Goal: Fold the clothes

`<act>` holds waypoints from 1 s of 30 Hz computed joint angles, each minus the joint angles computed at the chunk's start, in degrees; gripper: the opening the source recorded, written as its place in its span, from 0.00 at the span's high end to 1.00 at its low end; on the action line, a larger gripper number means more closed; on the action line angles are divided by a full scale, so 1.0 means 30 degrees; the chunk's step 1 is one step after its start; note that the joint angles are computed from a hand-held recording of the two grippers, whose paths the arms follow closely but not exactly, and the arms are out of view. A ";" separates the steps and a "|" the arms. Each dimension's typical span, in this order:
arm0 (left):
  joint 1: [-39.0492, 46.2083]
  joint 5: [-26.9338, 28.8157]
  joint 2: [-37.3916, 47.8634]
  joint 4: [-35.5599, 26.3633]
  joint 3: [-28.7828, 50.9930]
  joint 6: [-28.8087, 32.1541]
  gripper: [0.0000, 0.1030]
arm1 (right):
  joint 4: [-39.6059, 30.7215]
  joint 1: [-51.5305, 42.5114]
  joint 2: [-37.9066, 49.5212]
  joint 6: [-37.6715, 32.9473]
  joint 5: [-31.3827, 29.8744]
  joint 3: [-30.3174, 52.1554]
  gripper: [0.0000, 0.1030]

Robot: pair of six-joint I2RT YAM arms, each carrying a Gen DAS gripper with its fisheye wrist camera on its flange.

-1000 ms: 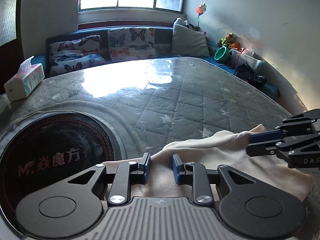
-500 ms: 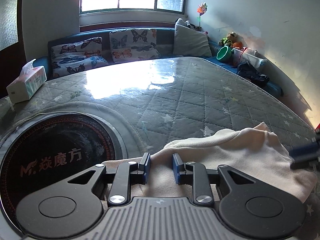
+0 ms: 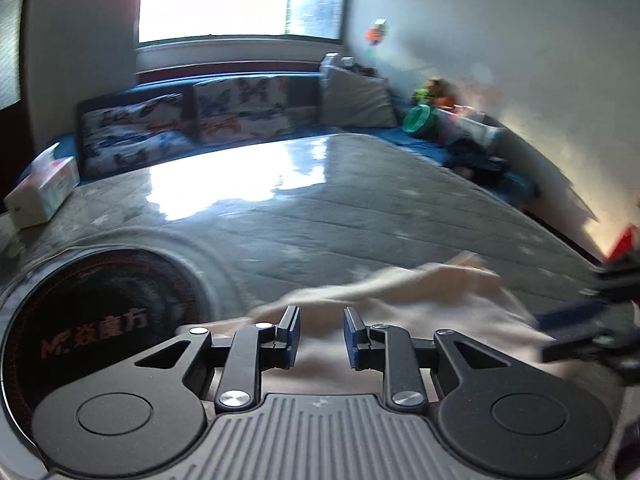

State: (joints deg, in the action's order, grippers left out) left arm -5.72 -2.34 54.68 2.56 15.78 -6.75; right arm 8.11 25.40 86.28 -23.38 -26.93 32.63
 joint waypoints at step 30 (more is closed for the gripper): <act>-0.2323 -0.2856 -0.9151 -0.7628 -0.2433 -0.2197 0.75 | 0.1045 0.4065 0.5195 0.0403 0.0446 0.4626 0.80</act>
State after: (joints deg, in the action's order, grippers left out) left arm -12.69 -10.91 27.23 -20.32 8.48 -13.34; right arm 11.25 37.59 101.87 -22.17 -25.59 46.51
